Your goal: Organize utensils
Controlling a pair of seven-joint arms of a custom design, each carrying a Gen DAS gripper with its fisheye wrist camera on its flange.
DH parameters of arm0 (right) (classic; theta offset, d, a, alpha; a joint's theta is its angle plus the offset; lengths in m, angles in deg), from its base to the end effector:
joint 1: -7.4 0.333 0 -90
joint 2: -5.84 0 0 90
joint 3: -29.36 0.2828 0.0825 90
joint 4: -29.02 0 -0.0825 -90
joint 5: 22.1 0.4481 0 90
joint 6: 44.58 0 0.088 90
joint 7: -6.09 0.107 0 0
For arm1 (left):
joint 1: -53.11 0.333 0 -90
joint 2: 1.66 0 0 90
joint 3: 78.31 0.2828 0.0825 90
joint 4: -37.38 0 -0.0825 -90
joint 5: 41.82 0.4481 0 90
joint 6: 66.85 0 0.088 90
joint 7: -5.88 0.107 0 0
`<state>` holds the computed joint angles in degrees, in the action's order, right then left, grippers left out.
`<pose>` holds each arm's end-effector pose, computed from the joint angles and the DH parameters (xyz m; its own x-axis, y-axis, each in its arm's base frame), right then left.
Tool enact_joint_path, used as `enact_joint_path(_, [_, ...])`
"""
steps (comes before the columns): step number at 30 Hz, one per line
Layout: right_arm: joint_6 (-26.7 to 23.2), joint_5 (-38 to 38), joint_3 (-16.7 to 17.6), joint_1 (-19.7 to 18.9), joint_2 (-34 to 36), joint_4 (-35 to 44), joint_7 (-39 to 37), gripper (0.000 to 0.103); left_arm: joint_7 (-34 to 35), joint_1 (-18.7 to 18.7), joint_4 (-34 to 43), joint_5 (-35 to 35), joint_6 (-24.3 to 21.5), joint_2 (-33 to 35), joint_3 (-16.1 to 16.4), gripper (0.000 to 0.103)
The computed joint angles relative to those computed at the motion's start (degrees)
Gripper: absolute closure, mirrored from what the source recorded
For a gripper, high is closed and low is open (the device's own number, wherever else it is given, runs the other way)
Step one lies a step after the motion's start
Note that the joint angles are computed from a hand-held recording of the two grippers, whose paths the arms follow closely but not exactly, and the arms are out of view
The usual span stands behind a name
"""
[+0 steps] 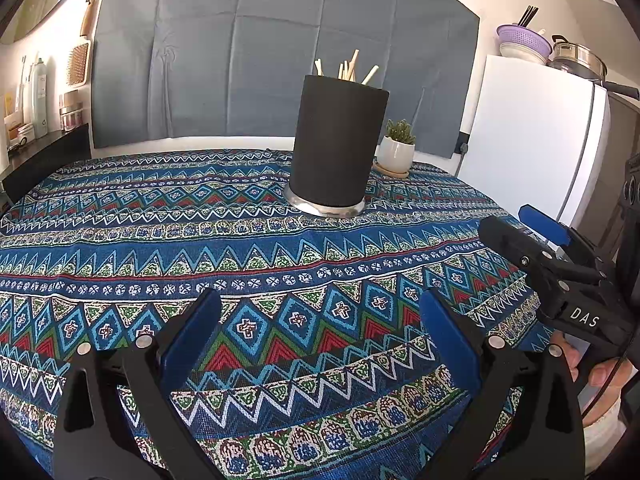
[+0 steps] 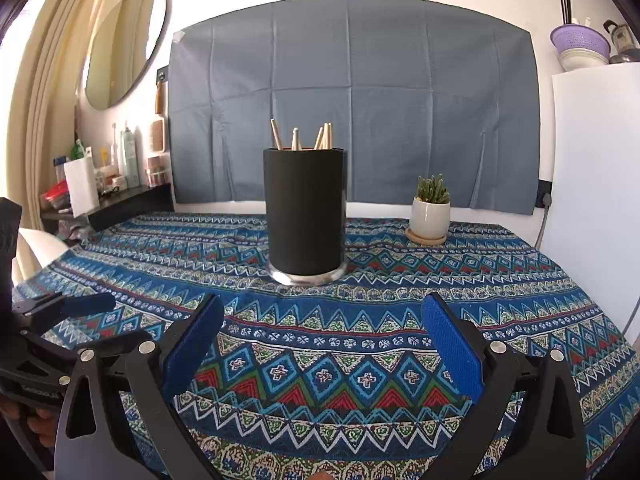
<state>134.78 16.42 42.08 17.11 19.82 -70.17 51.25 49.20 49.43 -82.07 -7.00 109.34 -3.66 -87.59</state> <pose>0.6890 0.2108 0.5080 0.4211 -0.9059 0.0454 -0.3412 -0.2046 -0.9175 0.6120 -0.1890 0.4915 -0.0858 -0.9844 0.1534 -0.5241 -0.0863 -0.8473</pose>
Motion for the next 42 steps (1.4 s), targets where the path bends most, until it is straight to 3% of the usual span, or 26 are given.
enact_joint_path(13, [0.2,2.1,1.3,-1.1,0.0,0.1,-1.7,0.008,-3.9,0.3,0.3,4.3,-1.2,-0.2,-0.3,0.006])
enact_joint_path(27, [0.8,6.7,3.1,-2.3,-0.1,0.2,-6.0,0.008,-3.6,0.4,0.0,4.1,-0.7,-0.4,-0.2,0.006])
enact_joint_path(42, [0.4,9.0,2.4,-1.7,0.0,0.7,-7.4,0.008,-2.0,0.2,-0.2,3.0,0.5,-0.3,0.0,0.006])
